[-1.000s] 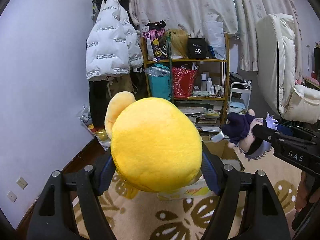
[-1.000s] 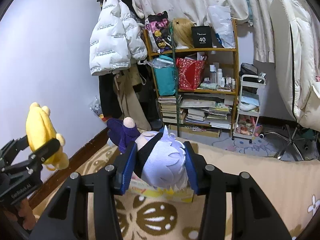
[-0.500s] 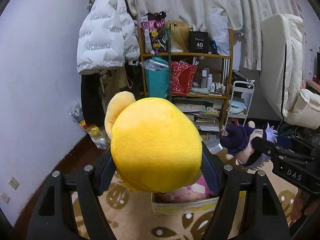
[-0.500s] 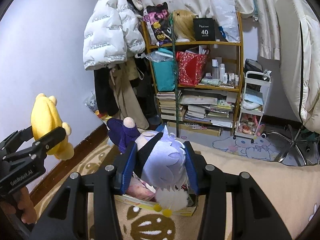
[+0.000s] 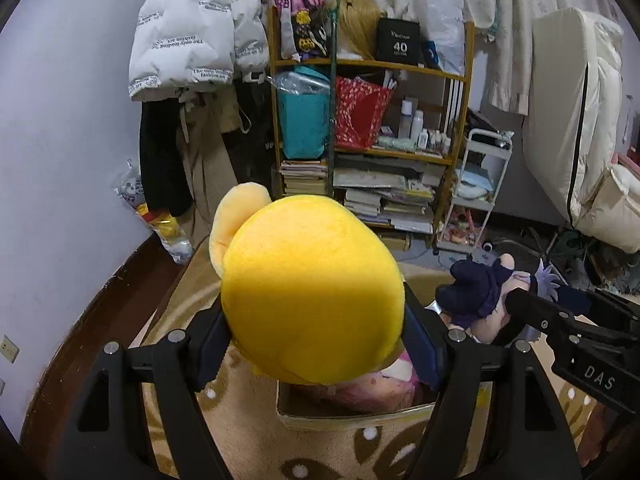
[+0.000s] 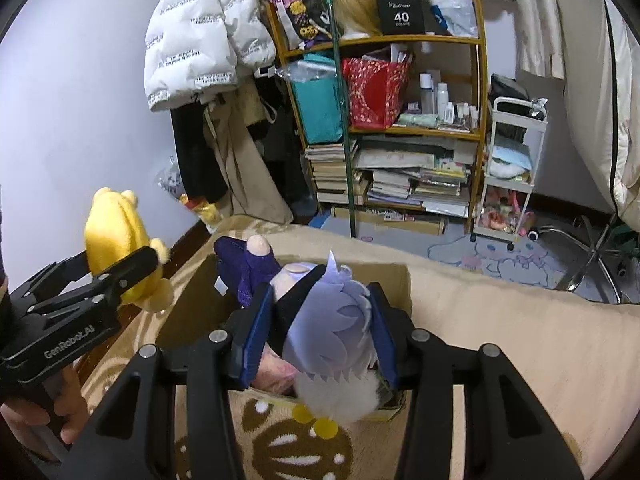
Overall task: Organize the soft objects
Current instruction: 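Lift both plush dolls and carry them over the box, then open both tools to drop the two dolls into the box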
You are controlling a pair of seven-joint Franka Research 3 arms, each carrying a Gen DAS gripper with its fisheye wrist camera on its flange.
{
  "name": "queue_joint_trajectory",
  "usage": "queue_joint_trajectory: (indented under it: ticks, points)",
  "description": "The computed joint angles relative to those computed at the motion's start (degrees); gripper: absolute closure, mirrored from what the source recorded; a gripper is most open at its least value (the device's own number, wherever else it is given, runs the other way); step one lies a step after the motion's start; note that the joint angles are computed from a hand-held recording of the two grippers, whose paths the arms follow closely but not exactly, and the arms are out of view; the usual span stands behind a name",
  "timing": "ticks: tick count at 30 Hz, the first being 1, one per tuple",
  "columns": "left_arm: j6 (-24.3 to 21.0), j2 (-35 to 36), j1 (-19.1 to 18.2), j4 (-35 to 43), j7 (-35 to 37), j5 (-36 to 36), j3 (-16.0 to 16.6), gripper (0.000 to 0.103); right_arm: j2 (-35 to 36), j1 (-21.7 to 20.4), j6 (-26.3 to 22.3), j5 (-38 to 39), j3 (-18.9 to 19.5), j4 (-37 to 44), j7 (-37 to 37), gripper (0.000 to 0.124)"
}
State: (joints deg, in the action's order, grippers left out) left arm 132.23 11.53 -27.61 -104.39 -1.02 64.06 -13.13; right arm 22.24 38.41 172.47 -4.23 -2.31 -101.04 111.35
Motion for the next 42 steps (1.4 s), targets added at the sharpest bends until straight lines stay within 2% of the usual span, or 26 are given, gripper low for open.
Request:
queue_joint_trajectory:
  ticks: [4,8,19,21,24,27,31,33,37,40,42]
  points:
    - [2.3,1.1,0.6,0.1,0.6,-1.7,0.2,0.028,1.0,-0.4,-0.6,0.5,0.8,0.4,-1.2,0.073]
    - [1.8,2.2,0.3,0.7,2.0,-2.7,0.5,0.028,1.8,0.3,-1.1,0.3,0.0,0.9,-0.4,0.073]
    - [2.1,3.2,-0.3,1.0,4.7,-5.2,1.1,0.024,1.8,-1.9,-0.3,4.4,2.8,0.3,-3.7,0.070]
    - [1.6,3.0,-0.3,0.9,5.2,-6.0,1.1,0.024,1.8,-1.5,-0.5,4.7,2.3,0.2,-3.3,0.066]
    - [1.6,2.1,-0.3,0.1,4.7,-6.1,1.0,0.020,1.1,-3.0,0.2,6.6,3.9,-0.7,-4.4,0.062]
    - [0.9,0.8,-0.4,-0.8,3.8,-4.8,0.8,0.011,0.2,-1.6,0.6,6.0,2.1,-1.6,-3.3,0.057]
    - [-0.6,-0.7,-0.3,-1.3,4.6,-4.0,0.0,0.010,-1.7,-0.5,1.8,4.7,0.6,-3.6,-1.6,0.050]
    - [-1.7,-1.5,-0.4,-1.7,4.5,-3.8,-0.4,0.009,-2.7,0.0,2.1,4.0,-0.1,-4.6,-0.6,0.040]
    - [-2.7,-3.9,-0.2,-3.1,3.1,-3.4,-1.3,0.006,-4.7,0.5,2.6,2.2,-0.8,-6.2,0.5,0.036]
    - [-4.4,-5.9,-0.3,-4.2,1.6,-2.0,-2.2,0.001,-6.3,0.5,2.4,0.4,-0.8,-7.4,1.4,0.023]
    - [-6.1,-7.1,-0.4,-4.7,1.8,-1.6,-3.1,0.001,-7.6,3.4,3.5,-4.0,-4.4,-8.8,5.4,0.021]
